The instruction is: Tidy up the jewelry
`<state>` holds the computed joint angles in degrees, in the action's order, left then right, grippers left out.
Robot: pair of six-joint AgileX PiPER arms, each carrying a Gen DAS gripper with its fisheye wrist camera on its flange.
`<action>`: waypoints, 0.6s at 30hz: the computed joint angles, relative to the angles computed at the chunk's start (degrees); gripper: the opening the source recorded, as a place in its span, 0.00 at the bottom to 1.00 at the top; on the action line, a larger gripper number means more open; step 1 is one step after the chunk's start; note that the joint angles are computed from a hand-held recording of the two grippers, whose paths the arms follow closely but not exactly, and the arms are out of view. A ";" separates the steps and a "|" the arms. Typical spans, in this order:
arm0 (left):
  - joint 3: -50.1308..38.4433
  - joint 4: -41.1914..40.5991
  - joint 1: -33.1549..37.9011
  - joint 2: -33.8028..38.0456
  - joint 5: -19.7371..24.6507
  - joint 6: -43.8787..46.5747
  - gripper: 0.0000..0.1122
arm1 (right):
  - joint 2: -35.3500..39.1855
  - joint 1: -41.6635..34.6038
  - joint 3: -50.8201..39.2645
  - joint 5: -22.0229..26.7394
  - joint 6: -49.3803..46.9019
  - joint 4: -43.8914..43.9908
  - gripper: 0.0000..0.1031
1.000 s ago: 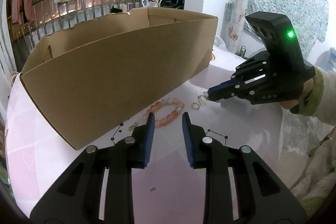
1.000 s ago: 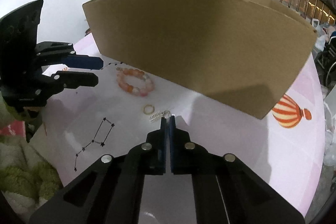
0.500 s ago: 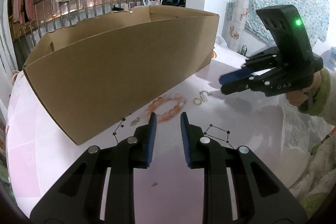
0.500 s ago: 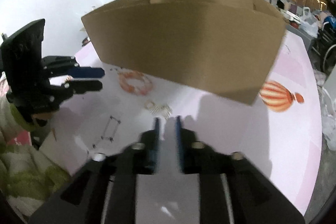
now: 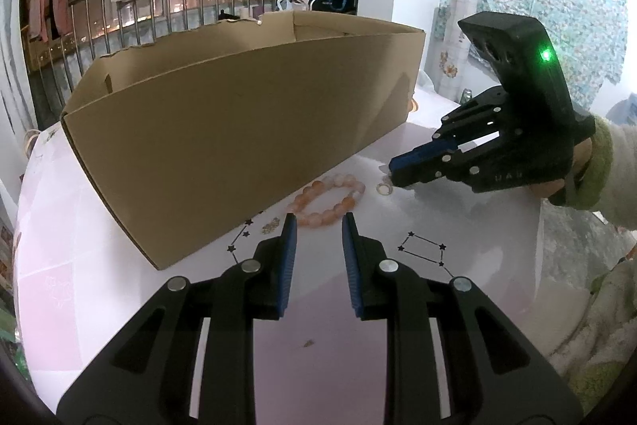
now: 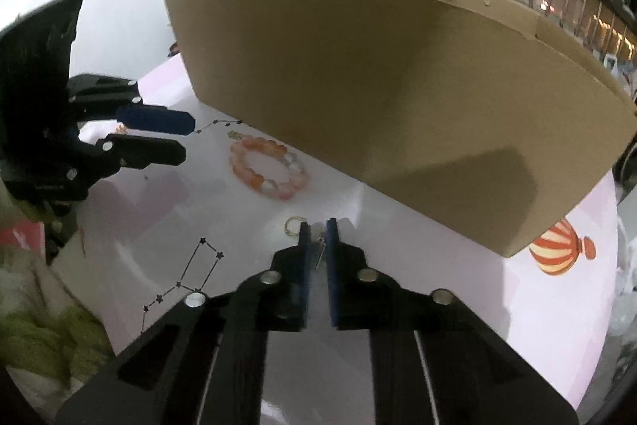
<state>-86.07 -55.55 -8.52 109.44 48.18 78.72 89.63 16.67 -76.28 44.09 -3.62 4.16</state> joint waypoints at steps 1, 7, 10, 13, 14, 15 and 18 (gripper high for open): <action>-0.04 0.00 0.01 0.03 0.02 -0.03 0.19 | -0.40 0.30 0.15 0.27 0.95 -0.99 0.06; 0.32 -0.22 -0.11 -0.09 -0.57 0.49 0.19 | -3.09 -0.12 3.79 -0.36 4.07 -2.64 0.06; 1.22 -0.31 -0.12 -0.53 -1.36 0.92 0.19 | -5.68 -0.08 6.52 -0.50 6.17 -3.33 0.06; 1.58 -0.19 -0.17 -0.69 -2.60 0.72 0.19 | -8.14 0.60 9.50 -1.51 8.70 -3.74 0.06; 1.28 0.23 -0.22 -0.52 -3.02 0.18 0.19 | -8.78 0.29 10.41 -2.10 8.69 -3.25 0.05; 0.74 0.99 -0.40 -0.21 -3.73 -0.80 0.19 | -8.52 -0.18 9.97 -2.10 8.29 -2.65 0.05; 0.06 2.68 -1.23 0.18 -5.53 -3.18 0.19 | -9.12 -0.46 10.77 -2.99 8.43 -1.78 0.05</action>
<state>-86.01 -52.87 -9.76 109.62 42.65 75.54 80.51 16.21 -65.51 41.10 4.80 2.38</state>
